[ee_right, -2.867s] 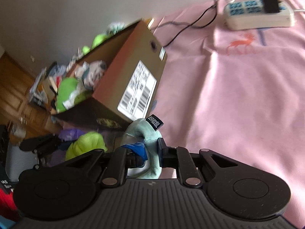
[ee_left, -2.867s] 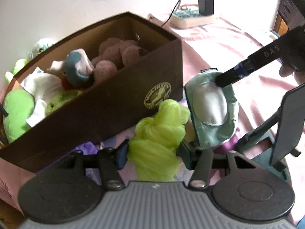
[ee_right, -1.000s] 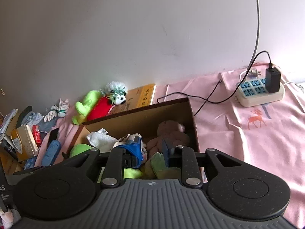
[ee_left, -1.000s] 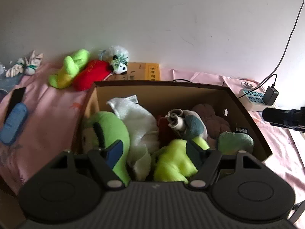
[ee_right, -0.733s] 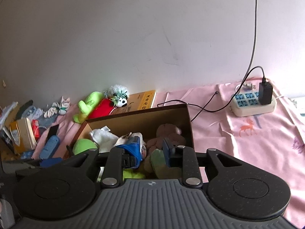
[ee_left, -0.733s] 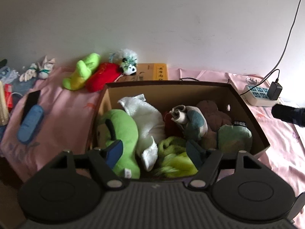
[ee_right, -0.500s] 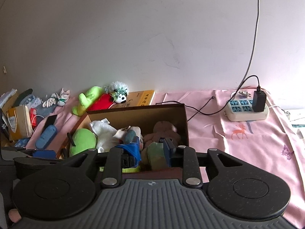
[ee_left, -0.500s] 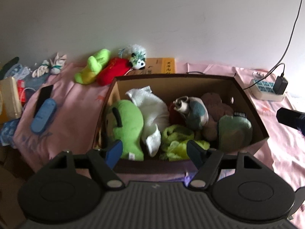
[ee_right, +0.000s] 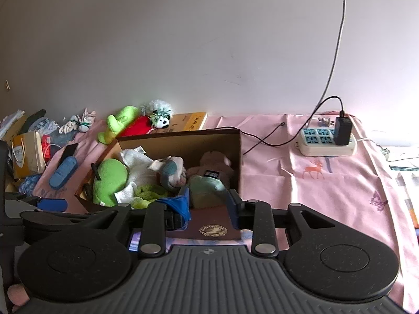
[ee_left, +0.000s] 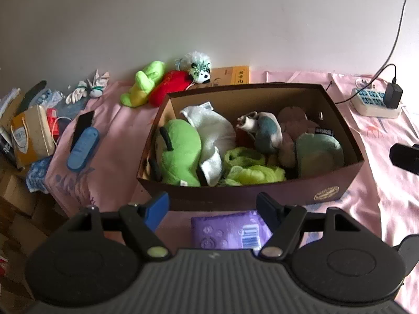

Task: Organize soft objects
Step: 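Withdraw both grippers from the box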

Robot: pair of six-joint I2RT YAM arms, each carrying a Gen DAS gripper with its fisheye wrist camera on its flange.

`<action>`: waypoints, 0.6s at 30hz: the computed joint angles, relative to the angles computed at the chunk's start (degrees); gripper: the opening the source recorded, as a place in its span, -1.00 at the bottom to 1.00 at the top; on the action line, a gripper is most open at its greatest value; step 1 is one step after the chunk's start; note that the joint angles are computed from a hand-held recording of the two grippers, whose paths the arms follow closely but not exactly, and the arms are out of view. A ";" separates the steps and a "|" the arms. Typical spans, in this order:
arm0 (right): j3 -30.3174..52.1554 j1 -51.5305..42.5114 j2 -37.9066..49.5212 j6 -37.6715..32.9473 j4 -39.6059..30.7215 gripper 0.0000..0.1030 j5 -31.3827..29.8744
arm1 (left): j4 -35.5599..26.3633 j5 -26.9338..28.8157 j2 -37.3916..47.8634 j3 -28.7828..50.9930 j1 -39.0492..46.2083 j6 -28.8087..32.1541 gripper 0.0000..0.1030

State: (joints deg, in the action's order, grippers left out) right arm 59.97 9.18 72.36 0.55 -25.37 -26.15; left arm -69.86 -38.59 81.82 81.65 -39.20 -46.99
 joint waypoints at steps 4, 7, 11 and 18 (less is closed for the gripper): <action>0.39 -1.88 0.03 -2.45 -2.61 -0.71 -0.29 | -2.88 -0.10 2.28 2.47 -2.02 -3.05 0.44; 0.15 -3.34 0.06 -3.71 -3.32 -0.70 -0.79 | -4.97 -0.41 3.95 4.29 -3.45 -5.36 0.44; 0.45 -4.76 0.76 -4.28 -3.96 -0.69 -0.49 | -7.45 -0.29 5.87 6.12 -4.54 -7.45 0.44; 2.82 -4.63 2.51 -2.05 -6.67 -0.65 3.74 | -9.90 1.31 5.76 4.99 -4.49 -9.36 0.44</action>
State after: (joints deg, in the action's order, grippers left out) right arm 62.78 4.55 74.87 -1.51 -32.04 -22.41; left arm -79.75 -37.28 87.58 86.64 -43.69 -56.35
